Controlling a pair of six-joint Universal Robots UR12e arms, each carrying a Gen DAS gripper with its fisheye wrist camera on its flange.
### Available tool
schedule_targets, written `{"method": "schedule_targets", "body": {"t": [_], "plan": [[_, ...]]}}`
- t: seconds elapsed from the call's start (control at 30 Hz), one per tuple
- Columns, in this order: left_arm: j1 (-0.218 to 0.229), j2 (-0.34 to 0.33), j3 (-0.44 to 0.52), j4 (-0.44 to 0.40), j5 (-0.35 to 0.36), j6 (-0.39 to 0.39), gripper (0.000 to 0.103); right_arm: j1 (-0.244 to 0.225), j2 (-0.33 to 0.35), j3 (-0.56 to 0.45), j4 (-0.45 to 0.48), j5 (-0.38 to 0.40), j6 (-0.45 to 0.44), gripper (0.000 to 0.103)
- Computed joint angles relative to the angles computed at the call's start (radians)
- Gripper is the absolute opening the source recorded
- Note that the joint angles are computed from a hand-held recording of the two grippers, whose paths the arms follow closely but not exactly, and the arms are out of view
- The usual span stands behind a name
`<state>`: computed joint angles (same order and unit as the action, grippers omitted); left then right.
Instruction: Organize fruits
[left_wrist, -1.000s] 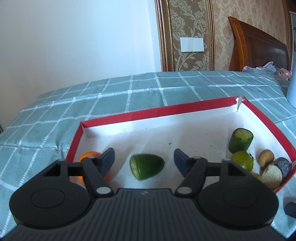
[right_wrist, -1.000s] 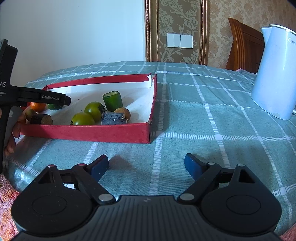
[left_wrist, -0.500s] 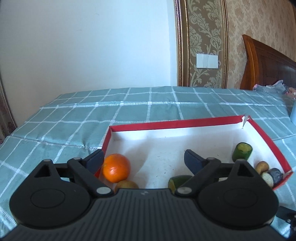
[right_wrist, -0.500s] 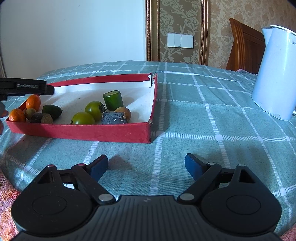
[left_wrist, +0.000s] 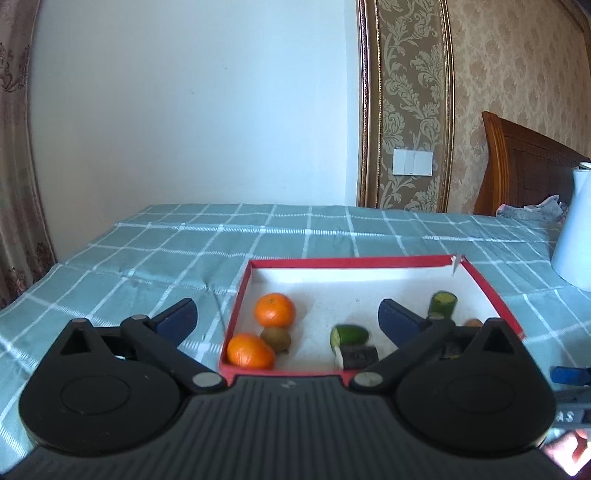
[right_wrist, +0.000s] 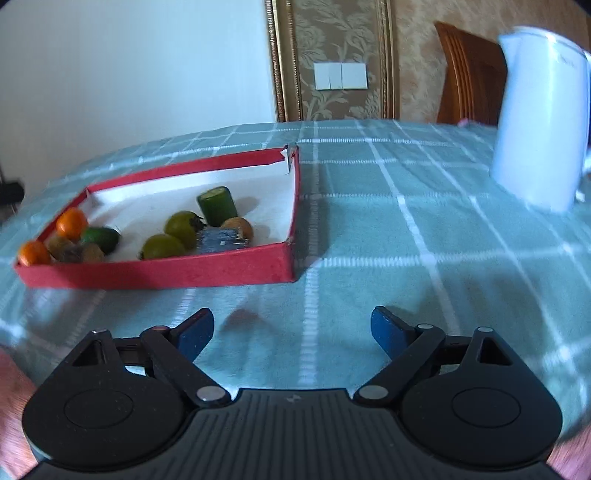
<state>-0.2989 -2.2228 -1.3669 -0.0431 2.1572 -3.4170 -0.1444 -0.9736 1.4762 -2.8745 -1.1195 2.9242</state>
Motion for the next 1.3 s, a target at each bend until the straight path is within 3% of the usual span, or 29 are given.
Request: {"method": "schedule_targets", "body": {"t": [0.13,0.3,0.43,0.53,0.97,1.3], "plan": [[-0.007,0.027,-0.043,0.003,-0.020,-0.043,0.103,0.009,-0.024,0.027,-0.010,0.006,-0.002,0.094],[-0.021,0.034,-0.062,0.014,0.013,-0.049,0.103,0.027,-0.057,0.063,-0.046,0.005,-0.019,0.096],[-0.029,0.037,-0.071,0.025,0.024,-0.034,0.103,0.060,-0.073,0.085,-0.090,-0.084,-0.074,0.099],[-0.031,0.039,-0.077,0.027,0.024,-0.033,0.103,0.069,-0.078,0.096,-0.121,-0.094,-0.077,0.099],[-0.030,0.047,-0.080,0.003,0.018,-0.074,0.103,0.077,-0.064,0.071,-0.062,-0.078,-0.042,0.099],[-0.042,0.034,-0.072,0.026,0.057,-0.007,0.103,0.085,-0.059,0.066,-0.066,-0.084,-0.052,0.099]]}}
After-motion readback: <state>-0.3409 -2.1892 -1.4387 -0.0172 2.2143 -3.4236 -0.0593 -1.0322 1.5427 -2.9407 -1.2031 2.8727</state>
